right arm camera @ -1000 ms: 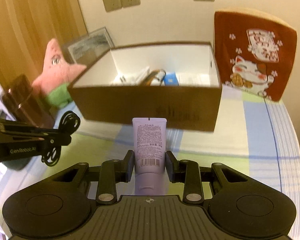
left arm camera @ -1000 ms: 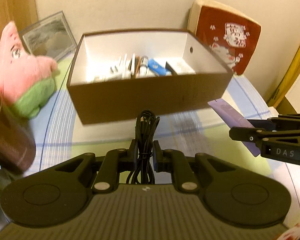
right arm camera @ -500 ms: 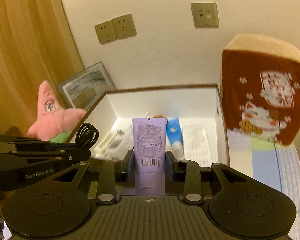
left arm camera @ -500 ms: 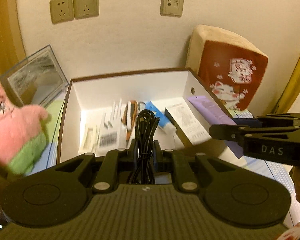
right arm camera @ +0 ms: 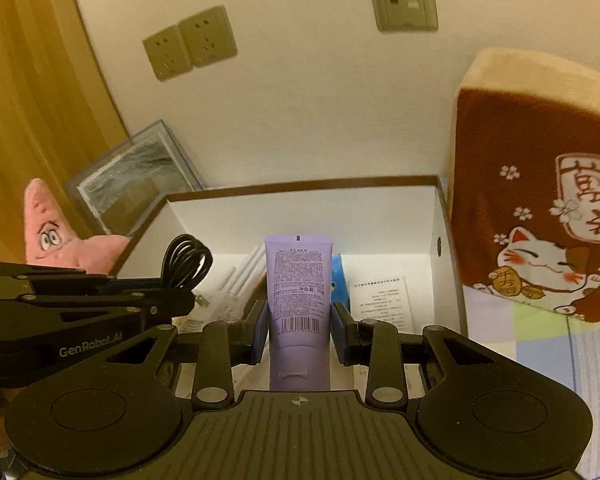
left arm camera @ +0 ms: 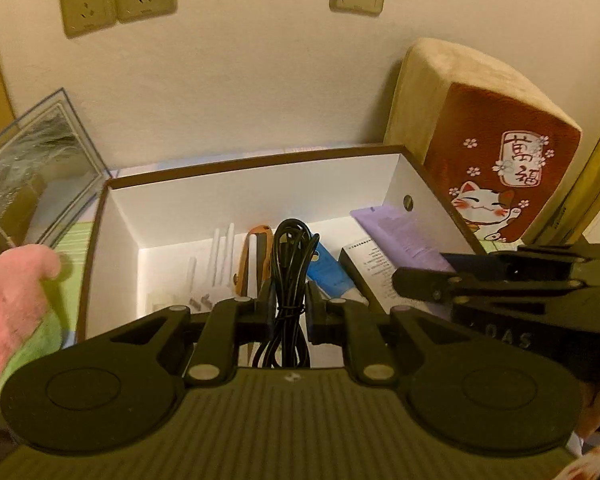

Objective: Organize rigid objects
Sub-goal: 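Lower the cable and tube into the box and open both tools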

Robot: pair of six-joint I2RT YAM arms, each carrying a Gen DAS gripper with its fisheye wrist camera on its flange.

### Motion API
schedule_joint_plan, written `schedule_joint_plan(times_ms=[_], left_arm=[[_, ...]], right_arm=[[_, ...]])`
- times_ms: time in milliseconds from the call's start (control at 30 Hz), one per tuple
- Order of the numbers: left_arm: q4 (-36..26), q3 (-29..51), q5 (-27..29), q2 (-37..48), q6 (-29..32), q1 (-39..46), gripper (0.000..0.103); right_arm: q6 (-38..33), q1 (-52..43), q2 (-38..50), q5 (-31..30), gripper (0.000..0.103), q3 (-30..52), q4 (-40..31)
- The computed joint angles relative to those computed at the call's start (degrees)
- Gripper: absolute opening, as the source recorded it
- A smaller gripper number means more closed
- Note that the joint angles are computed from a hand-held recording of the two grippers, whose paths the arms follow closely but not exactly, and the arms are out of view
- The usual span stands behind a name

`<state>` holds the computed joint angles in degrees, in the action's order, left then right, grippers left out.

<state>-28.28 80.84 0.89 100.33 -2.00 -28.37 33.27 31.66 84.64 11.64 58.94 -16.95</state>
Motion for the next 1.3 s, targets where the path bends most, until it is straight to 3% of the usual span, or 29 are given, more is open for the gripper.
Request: schedule_joint_plan(times_ms=[567,1100,1167,1300], left_arm=[[-1.9,12.7,2.4,15.2,1.2,2.1,0.012],[-0.3,10.7,2.5,13.8,1.0,5.3,0.046],[-0.3,10.4,2.5,13.2,1.1,5.5,0.053],[0.9,8.5,2.4,11.4,1.1,5.7,0.06]], right_arm=[[1.9,-5.7,12.6,-6.7,0.03,5.9,2.8],[3.2,-5.3,13.6,-5.3,0.031,7.4,5.4],[2.4,-5.0,13.2,-4.8,0.034,7.7,4.5],[1.6,-4.0,11.8,-3.8,0.054,6.5,3.8]])
